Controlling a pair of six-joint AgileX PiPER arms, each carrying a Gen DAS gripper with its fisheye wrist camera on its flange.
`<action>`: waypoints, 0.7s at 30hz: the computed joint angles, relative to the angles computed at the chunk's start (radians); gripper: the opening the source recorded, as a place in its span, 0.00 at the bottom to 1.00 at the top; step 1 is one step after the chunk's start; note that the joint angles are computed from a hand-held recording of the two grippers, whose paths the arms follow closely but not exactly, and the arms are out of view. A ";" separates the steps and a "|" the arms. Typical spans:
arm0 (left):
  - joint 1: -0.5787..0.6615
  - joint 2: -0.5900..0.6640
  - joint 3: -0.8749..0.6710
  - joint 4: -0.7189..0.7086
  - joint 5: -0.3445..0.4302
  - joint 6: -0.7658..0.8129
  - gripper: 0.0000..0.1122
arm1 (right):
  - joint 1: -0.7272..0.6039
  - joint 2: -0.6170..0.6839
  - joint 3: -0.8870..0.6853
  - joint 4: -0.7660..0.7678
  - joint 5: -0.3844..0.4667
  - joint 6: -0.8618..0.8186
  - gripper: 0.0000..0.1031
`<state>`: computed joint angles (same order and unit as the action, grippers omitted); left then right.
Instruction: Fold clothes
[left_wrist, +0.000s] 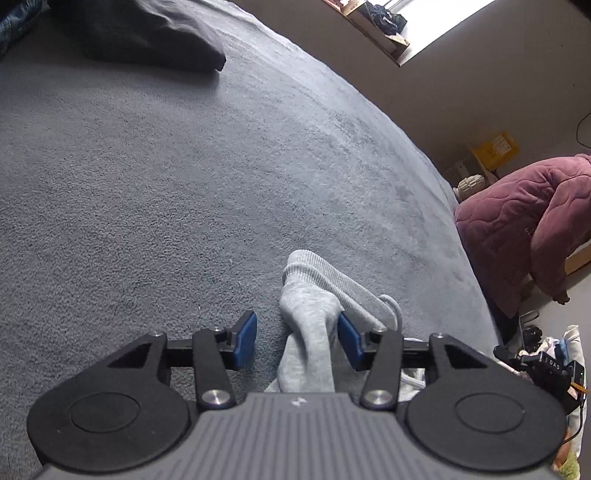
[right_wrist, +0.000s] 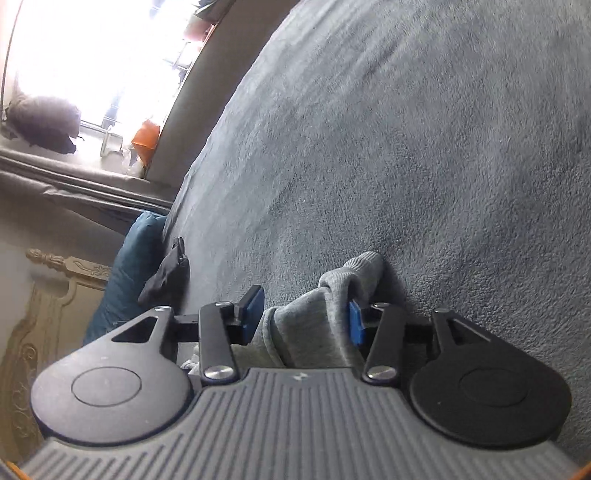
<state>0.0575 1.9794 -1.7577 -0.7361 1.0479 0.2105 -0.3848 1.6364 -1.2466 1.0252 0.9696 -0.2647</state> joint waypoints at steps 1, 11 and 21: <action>-0.004 0.014 -0.025 0.006 0.018 0.000 0.43 | -0.003 0.012 -0.018 -0.002 0.016 0.019 0.43; -0.067 0.095 -0.201 0.133 0.118 -0.039 0.47 | 0.057 0.060 -0.145 -0.287 0.040 0.262 0.63; -0.113 0.043 -0.155 0.197 0.020 -0.012 0.18 | 0.216 0.162 -0.246 -0.342 0.052 0.252 0.20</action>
<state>-0.0552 2.0224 -1.9125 -0.5386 1.0678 0.1990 -0.1686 1.7986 -1.4923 0.6834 1.0218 -0.0132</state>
